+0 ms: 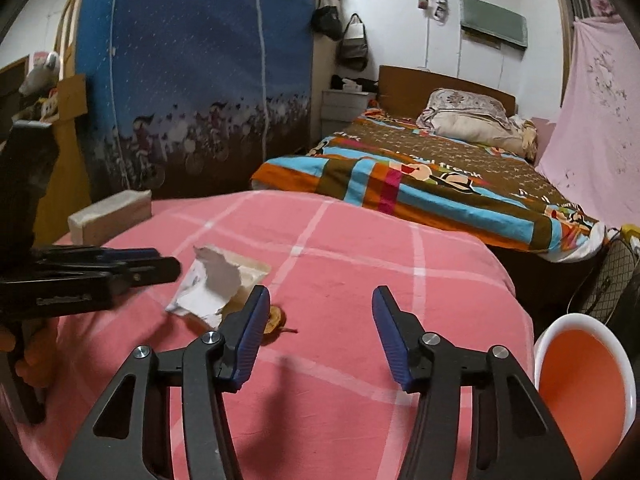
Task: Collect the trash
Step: 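Grasp the white paper wrapper with the left tool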
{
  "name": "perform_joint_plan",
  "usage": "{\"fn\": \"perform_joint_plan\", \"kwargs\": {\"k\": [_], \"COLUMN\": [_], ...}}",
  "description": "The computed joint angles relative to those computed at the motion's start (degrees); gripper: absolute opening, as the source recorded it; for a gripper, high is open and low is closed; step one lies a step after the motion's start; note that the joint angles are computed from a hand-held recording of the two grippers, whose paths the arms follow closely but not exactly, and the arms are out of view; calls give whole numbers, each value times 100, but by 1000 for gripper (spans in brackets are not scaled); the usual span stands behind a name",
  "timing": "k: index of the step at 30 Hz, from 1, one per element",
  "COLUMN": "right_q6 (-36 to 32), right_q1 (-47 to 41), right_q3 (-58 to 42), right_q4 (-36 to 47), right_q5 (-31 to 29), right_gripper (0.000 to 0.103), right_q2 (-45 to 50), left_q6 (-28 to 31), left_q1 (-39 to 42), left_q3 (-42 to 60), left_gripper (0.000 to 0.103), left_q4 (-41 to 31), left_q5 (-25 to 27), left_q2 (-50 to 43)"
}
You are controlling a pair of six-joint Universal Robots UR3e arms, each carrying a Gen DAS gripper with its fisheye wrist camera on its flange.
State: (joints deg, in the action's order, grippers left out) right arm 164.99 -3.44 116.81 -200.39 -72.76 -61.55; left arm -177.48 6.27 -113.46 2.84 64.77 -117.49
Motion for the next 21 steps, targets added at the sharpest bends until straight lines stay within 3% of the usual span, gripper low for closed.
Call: {"fn": "perform_joint_plan", "kwargs": {"k": [10,15,21], "right_q6": [-45,-107,-209], "right_q1": [-84,-52,15], "right_q3": [-226,-304,-331], "right_q4": [624,809,942], "right_q5": [176,209,195], "right_gripper": [52,52,52], "right_q2": [-29,-8,0], "left_q6": [128,193,75], "left_q1": [-14,21,270], "left_q3": [376,323,-18], "left_gripper": [18,0,0], "left_q4": [-539,-535,-297], "left_q5": [-512,-618,-1059], "left_q2": [-118,-80,33]}}
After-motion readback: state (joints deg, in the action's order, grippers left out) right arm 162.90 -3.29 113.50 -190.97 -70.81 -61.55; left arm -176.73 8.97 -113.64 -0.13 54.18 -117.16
